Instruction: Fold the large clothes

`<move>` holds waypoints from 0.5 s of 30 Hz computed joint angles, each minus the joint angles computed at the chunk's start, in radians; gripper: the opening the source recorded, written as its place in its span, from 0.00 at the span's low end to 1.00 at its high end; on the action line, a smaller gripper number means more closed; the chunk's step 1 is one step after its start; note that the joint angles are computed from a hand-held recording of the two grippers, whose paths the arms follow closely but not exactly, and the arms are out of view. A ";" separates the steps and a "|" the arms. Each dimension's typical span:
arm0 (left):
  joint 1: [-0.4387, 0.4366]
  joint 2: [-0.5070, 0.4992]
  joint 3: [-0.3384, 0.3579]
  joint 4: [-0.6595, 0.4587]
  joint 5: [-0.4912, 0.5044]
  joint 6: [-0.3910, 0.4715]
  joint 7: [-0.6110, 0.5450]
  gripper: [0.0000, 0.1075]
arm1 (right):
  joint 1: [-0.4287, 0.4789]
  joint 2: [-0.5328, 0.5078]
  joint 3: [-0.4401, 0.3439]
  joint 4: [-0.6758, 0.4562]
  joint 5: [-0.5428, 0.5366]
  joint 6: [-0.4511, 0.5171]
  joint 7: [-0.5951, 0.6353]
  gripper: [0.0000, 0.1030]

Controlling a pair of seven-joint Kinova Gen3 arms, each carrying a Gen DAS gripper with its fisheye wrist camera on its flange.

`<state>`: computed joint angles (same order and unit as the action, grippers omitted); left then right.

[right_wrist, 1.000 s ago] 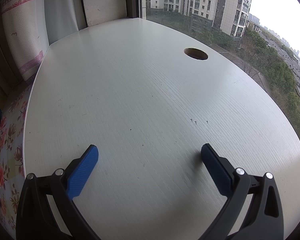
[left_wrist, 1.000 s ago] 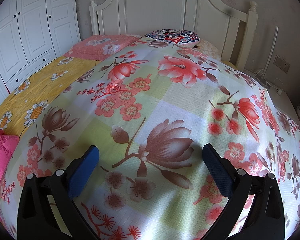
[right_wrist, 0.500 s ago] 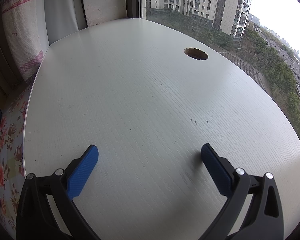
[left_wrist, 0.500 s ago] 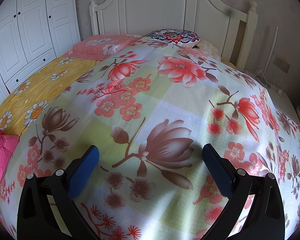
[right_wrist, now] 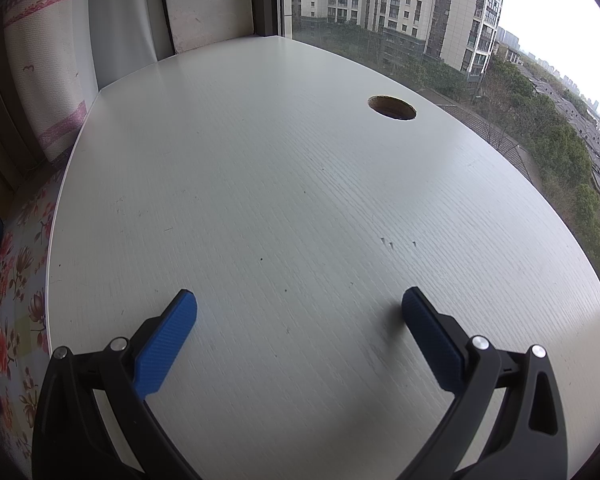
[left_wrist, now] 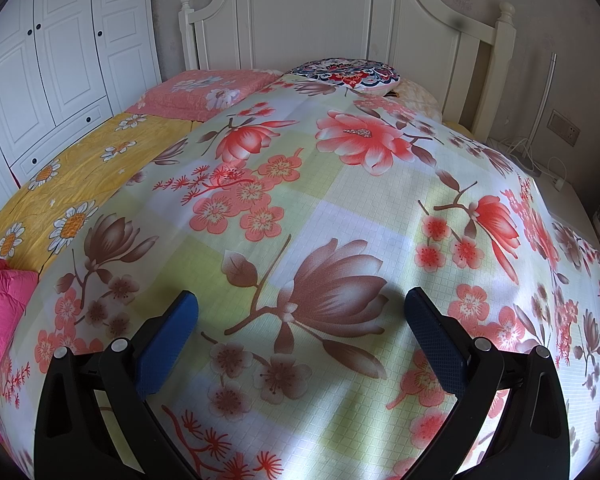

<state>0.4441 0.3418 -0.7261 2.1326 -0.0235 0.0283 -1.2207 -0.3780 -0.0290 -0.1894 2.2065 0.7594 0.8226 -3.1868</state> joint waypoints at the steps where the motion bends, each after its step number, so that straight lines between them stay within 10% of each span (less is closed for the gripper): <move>1: 0.002 0.001 -0.001 0.000 0.001 0.001 0.000 0.92 | 0.000 0.000 0.000 0.000 0.000 0.000 0.000 0.98; 15: 0.002 0.001 -0.003 -0.001 -0.001 0.001 0.000 0.92 | 0.000 0.000 0.000 0.000 0.000 0.000 0.000 0.98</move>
<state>0.4461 0.3429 -0.7287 2.1317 -0.0245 0.0297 -1.2202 -0.3781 -0.0290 -0.1896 2.2061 0.7592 0.8228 -3.1865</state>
